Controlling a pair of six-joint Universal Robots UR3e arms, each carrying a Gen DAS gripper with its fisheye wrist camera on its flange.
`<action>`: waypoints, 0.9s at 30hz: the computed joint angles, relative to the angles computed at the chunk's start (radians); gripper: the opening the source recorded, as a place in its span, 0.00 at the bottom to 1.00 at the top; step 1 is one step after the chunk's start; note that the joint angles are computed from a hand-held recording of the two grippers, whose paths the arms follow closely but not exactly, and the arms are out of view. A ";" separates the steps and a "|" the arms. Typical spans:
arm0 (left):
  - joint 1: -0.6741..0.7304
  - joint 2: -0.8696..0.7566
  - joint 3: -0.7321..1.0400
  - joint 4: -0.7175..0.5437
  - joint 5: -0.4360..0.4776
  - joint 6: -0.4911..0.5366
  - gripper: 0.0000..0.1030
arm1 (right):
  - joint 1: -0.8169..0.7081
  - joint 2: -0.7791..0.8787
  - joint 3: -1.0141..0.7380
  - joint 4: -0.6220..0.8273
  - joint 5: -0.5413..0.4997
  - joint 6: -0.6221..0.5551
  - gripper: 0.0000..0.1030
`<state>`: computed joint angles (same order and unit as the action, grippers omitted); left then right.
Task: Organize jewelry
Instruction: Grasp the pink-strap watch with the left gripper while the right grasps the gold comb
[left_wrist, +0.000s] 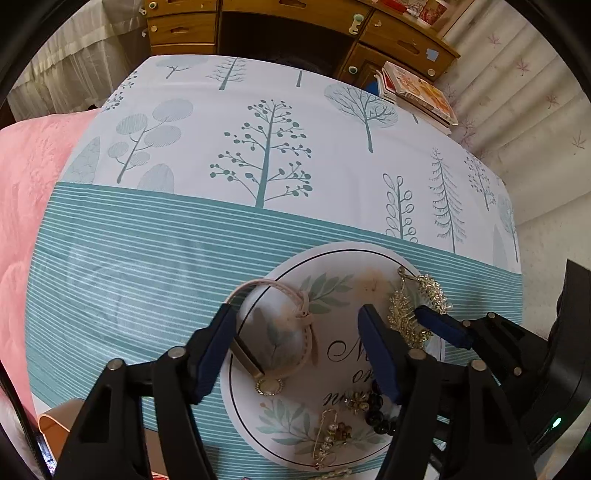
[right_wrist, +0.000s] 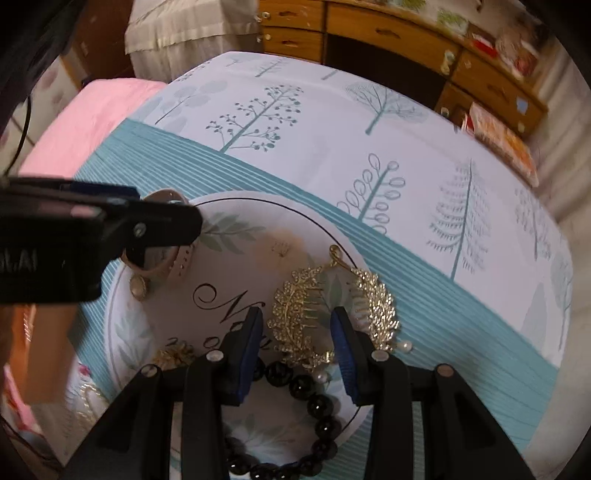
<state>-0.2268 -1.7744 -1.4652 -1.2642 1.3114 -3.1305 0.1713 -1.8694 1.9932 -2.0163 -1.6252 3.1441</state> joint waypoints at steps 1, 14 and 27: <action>0.001 -0.002 0.005 -0.010 -0.004 0.003 0.58 | -0.005 -0.010 0.004 0.004 0.006 -0.002 0.26; -0.105 -0.102 0.118 -0.058 0.083 -0.010 0.32 | -0.262 -0.308 0.145 0.110 0.168 0.004 0.26; -0.153 -0.126 0.133 -0.042 0.142 -0.055 0.07 | -0.315 -0.419 0.130 0.176 0.255 -0.006 0.26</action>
<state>-0.3800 -1.9000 -1.3319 -1.3063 1.4538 -3.1853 -0.1441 -2.2881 2.1230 -1.8404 -1.3700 3.1382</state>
